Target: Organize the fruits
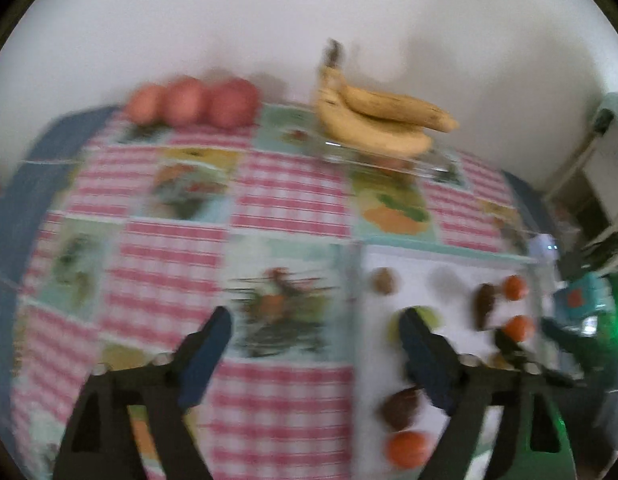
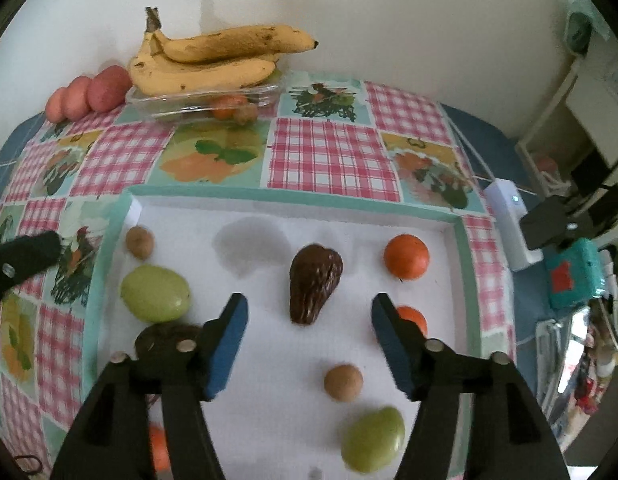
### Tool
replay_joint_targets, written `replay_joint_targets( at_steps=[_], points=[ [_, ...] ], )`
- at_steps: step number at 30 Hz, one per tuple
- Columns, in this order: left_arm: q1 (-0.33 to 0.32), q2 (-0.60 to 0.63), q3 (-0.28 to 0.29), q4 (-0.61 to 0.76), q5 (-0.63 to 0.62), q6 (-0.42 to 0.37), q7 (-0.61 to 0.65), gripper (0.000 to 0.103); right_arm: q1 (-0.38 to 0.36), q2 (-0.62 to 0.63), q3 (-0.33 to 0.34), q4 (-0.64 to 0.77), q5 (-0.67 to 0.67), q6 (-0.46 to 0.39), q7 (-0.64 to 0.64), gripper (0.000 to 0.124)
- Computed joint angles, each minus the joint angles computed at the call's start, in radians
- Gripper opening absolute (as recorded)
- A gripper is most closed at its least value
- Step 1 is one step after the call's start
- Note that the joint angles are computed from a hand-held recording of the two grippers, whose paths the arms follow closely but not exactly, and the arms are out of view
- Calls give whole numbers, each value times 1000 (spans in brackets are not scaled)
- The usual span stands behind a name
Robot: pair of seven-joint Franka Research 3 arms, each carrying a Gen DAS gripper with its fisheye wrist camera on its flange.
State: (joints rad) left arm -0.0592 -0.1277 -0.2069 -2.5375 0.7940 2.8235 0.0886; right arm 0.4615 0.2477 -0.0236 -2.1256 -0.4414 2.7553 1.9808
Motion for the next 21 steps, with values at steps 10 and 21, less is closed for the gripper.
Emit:
replay_joint_targets(
  at_steps=[10,21],
  points=[
    [-7,-280,-72,-232,122,-149,-173,103,-16,-186,39,-234,-123,141,227,89],
    [-149,-432,-143,-307,-66,-458,-173,103,-122,-306,156,-409,-323,222,479,89]
  ],
)
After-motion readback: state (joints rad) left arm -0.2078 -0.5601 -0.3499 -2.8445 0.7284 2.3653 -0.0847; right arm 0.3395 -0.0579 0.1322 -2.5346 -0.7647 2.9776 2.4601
